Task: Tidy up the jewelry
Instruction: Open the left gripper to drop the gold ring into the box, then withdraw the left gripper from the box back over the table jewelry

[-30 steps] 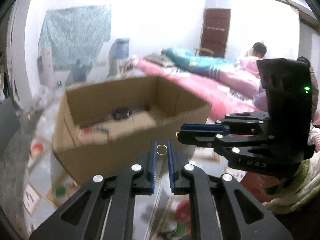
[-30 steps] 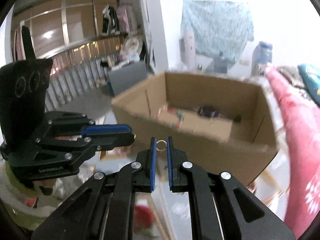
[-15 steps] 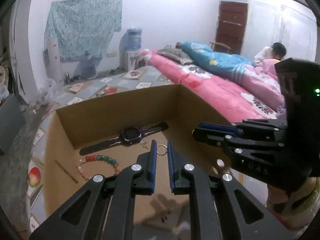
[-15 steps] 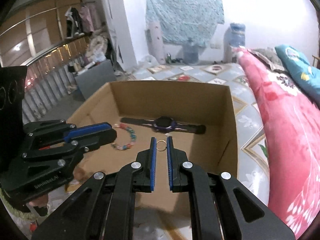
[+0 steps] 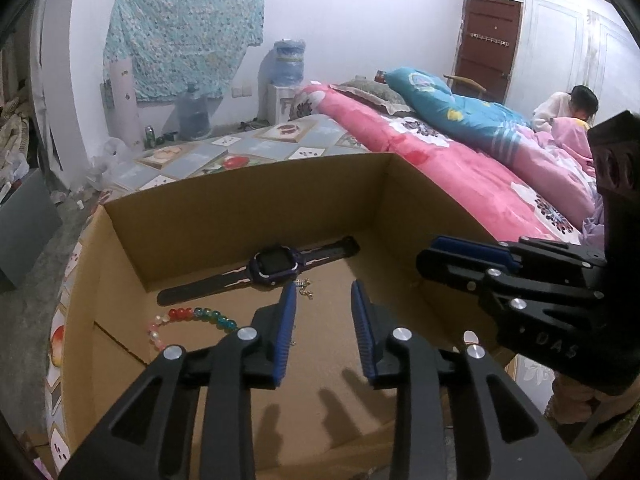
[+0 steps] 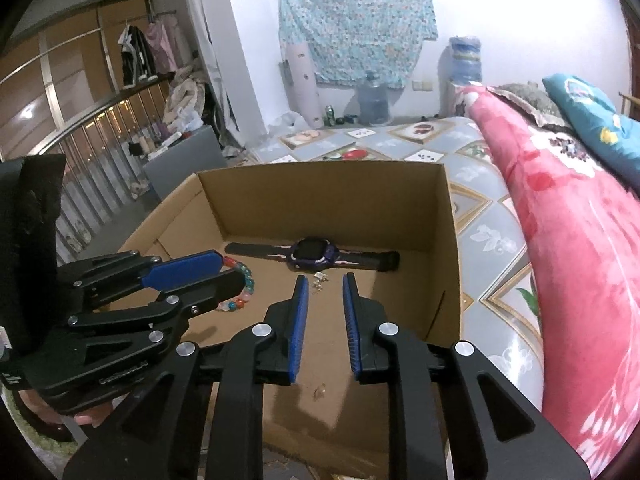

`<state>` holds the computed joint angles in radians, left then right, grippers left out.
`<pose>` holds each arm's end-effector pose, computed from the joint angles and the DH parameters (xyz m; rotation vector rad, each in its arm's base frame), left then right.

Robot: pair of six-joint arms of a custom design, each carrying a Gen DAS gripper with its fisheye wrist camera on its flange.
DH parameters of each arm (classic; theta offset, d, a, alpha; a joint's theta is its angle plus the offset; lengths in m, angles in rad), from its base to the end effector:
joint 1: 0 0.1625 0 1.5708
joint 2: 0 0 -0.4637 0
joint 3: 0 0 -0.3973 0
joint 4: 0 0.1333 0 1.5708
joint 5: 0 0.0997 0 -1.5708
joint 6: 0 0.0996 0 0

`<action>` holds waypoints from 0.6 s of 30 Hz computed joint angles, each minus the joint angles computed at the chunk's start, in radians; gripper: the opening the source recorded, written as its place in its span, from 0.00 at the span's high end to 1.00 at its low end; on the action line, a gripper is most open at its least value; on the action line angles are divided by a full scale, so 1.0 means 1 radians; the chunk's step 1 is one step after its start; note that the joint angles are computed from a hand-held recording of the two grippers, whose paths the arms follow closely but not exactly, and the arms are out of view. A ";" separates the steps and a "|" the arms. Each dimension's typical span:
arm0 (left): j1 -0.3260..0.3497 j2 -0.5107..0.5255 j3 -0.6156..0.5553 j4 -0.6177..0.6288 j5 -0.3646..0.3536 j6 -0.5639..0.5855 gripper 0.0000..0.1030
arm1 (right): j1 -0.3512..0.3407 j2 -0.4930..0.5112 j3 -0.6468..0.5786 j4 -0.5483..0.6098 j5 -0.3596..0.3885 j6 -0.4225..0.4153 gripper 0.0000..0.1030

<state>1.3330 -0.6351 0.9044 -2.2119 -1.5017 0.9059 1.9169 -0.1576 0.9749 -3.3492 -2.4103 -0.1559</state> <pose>-0.0723 -0.8934 0.2755 1.5621 2.4623 -0.4850 0.3411 -0.7714 -0.0108 0.0490 -2.1850 1.1949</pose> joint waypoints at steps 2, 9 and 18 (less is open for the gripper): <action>0.001 -0.009 0.009 -0.007 -0.012 0.003 0.72 | 0.003 -0.005 0.010 -0.022 0.008 -0.006 0.82; 0.011 -0.065 0.065 -0.037 -0.064 0.020 0.66 | 0.025 -0.013 0.040 -0.102 0.027 -0.039 0.74; 0.032 -0.139 0.127 -0.053 -0.108 0.023 0.57 | 0.051 -0.017 0.068 -0.167 0.042 -0.058 0.60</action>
<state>1.3653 -0.7737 1.0315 -2.2647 -1.6102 0.9288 1.9680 -0.1747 1.0427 -3.5164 -2.3685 -0.2141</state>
